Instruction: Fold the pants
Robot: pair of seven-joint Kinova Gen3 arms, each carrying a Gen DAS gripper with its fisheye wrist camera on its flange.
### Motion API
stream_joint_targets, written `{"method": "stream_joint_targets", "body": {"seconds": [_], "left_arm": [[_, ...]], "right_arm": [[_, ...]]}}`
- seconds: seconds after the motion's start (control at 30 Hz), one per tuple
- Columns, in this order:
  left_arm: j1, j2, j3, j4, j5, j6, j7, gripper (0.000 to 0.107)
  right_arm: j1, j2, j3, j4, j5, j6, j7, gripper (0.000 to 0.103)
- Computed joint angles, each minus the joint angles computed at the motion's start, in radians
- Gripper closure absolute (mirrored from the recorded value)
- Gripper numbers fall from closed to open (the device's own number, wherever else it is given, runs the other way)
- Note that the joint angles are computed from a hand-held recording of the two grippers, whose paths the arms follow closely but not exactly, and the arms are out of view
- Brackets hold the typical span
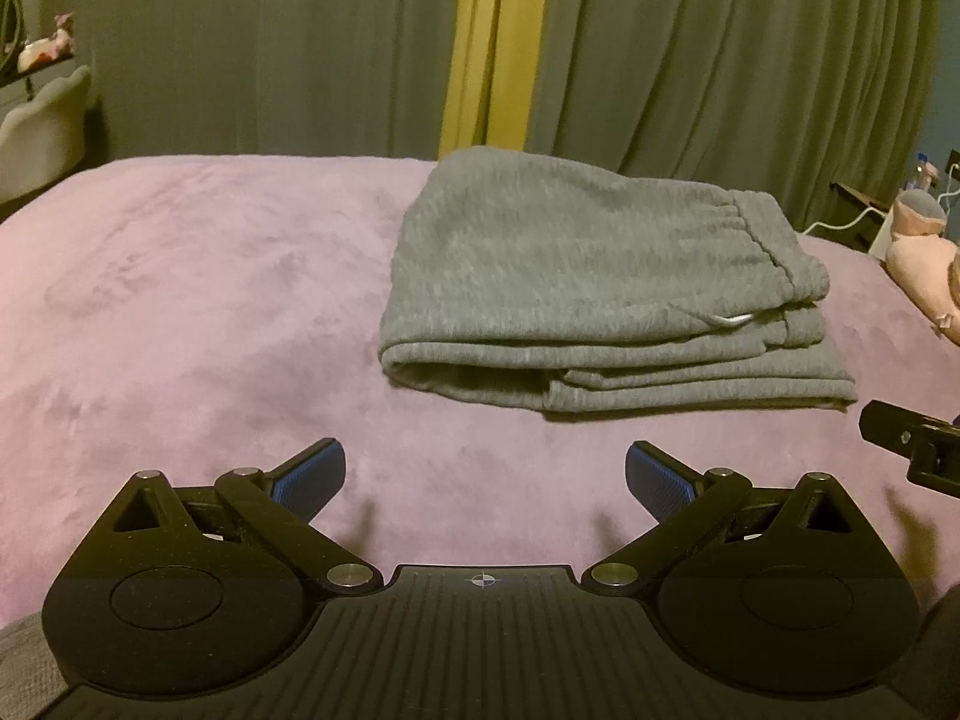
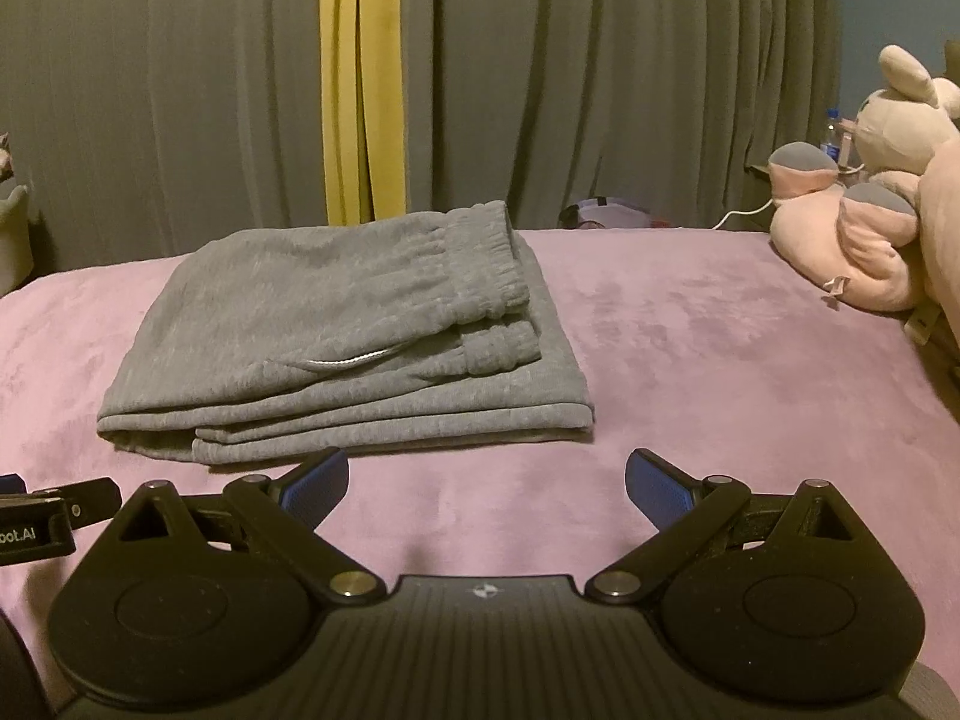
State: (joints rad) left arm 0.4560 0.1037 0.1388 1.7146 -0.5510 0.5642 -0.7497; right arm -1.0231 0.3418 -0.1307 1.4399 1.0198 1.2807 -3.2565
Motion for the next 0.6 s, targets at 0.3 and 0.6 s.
{"method": "stream_joint_targets", "body": {"seconds": [0.3,0.6], "left_arm": [[0.017,0.015,0.001,-0.010,-0.022,0.015,-0.015,0.004],[0.027,0.022,-0.003,-0.015,-0.025,0.022,-0.016,0.004]], "right_arm": [[0.005,0.008,0.004,-0.002,-0.007,-0.012,-0.001,0.004],[0.001,0.015,0.006,-0.006,-0.007,-0.015,0.026,0.004]]}}
